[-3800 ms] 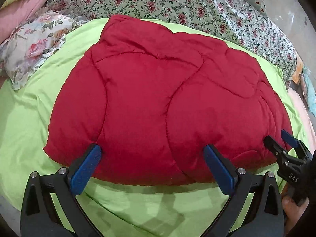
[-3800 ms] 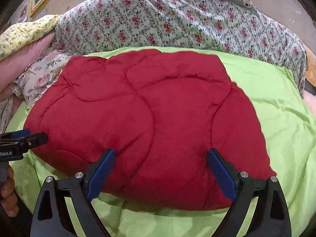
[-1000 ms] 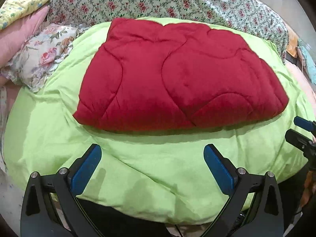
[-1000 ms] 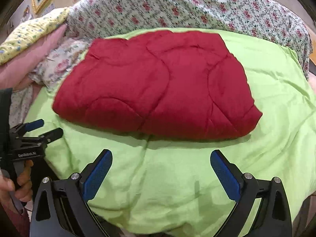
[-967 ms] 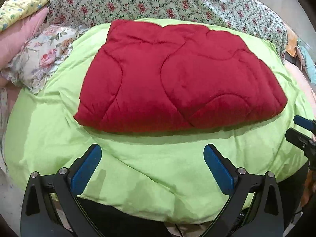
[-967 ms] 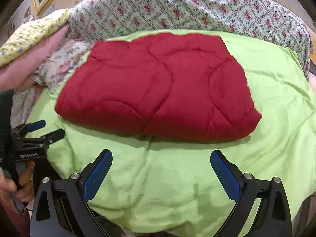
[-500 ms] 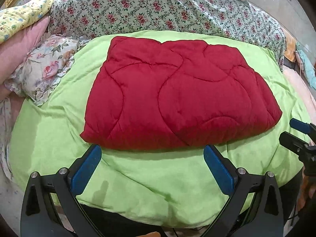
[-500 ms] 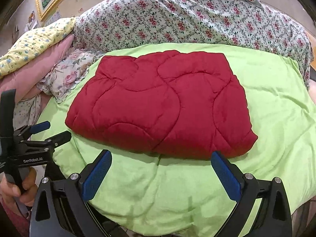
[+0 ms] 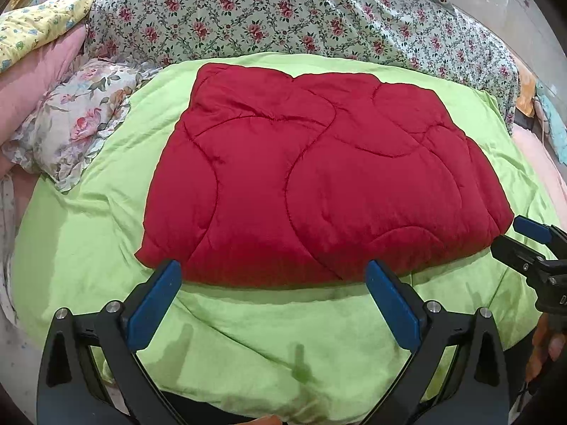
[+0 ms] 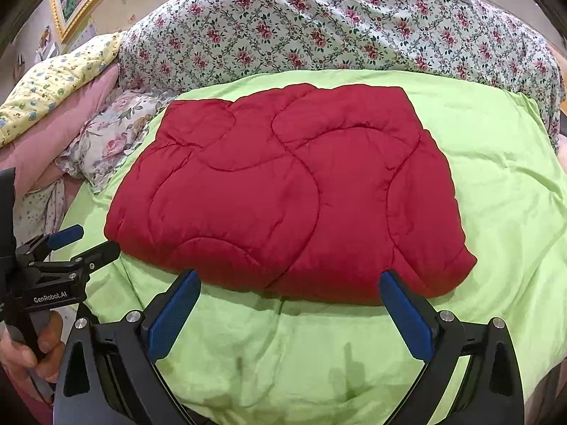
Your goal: Fold large clothes
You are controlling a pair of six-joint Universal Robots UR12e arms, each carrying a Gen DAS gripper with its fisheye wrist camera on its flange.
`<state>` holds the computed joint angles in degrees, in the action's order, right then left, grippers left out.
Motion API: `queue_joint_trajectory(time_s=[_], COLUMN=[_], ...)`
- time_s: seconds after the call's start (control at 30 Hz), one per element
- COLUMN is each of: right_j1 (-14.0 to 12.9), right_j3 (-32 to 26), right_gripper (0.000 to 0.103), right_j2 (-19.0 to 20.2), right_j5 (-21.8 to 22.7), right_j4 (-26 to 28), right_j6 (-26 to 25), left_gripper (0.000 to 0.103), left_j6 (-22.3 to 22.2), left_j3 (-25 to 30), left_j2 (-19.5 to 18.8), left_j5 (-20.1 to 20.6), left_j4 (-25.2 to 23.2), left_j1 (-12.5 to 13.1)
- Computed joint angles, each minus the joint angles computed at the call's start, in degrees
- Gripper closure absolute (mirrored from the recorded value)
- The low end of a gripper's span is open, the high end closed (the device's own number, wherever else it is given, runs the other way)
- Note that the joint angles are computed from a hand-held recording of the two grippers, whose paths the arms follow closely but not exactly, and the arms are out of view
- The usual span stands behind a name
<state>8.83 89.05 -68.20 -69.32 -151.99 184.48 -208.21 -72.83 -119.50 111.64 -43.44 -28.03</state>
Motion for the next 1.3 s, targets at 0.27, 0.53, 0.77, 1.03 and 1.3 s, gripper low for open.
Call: queue_joint_trajectory(time_s=[0.27,0.53,0.77,1.03,1.3], right_j1=[0.0,0.0,-0.1,0.0,-0.1], right_j3=[-1.1,-1.8,-2.1,-2.5,-2.7], right_gripper=[0.002,0.002,0.002,0.002,0.002], right_j2=[1.0,1.6,1.9,2.2,2.3], right_j5=[0.5,0.5,0.6,0.7,0.8], right_j4=[0.6,1.2,1.8,2.0,2.2], right_j6=[0.9,1.2,1.3,1.6,1.8], left_gripper=[0.0,0.0,0.0,0.0,0.0], left_j6=[-0.1,0.4,0.3,0.3,0.3], left_j3=[1.3,1.7,1.7,1.8,1.8], left_j2=[-1.0,-1.3,-1.4,-1.5,-1.6], left_j5=[-0.3,-0.5,-0.8,-0.9,-1.1], left_j4=[-1.0,-0.5,-0.5,-0.4,-0.3], left_j1=[0.1,0.2,0.3,0.4,0.5])
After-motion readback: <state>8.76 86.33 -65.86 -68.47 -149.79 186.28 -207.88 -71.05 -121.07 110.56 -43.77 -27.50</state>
